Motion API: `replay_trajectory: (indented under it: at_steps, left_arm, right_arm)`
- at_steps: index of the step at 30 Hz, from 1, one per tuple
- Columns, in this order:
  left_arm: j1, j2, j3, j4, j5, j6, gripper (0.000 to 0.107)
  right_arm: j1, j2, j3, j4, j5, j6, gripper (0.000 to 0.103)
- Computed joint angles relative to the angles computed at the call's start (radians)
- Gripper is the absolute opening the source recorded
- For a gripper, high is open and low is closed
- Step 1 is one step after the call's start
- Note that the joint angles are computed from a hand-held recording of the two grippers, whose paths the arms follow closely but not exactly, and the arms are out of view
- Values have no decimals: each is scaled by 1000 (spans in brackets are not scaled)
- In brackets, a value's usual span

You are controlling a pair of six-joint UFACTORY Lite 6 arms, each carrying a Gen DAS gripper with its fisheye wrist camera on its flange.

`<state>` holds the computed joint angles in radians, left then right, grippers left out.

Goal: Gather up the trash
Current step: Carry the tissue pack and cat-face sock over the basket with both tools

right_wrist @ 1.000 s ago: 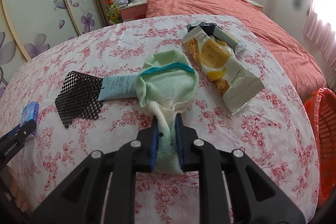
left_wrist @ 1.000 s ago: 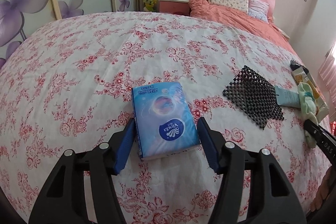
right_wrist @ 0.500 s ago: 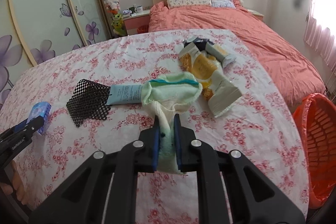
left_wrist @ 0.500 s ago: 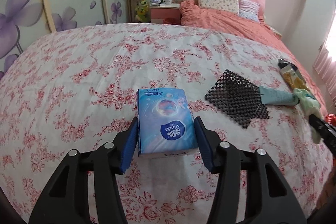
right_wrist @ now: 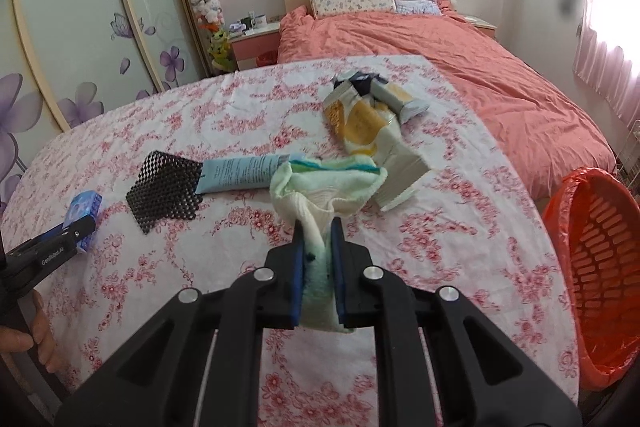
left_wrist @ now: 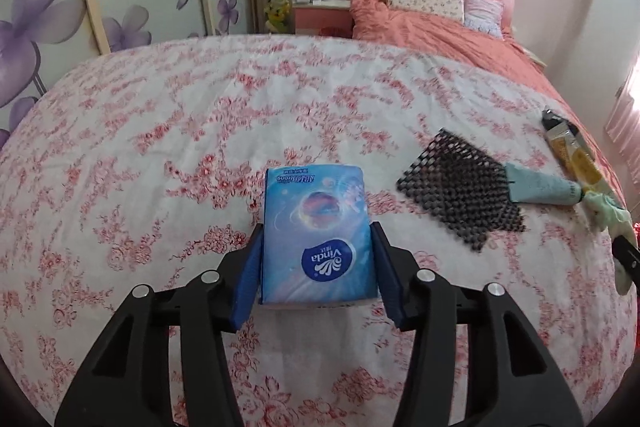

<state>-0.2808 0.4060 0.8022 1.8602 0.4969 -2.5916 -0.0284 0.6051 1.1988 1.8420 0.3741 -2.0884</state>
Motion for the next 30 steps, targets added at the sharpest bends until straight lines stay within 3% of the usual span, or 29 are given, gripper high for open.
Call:
replay_trajectory:
  at_steps: [7, 13, 22, 30]
  left_arm:
    - [-134, -121, 16, -177, 55, 163, 51]
    - [-290, -137, 141, -312, 114, 309, 51]
    - [-465, 26, 455, -396, 102, 453, 51]
    - [-548, 232, 770, -478, 53, 615, 51]
  right_arm:
    - [-104, -114, -77, -53, 82, 27, 13]
    - [-251, -215, -129, -127, 188, 71, 13]
    - [-497, -279, -111, -207, 324, 116, 13]
    - [-666, -205, 6, -250, 386, 151, 13]
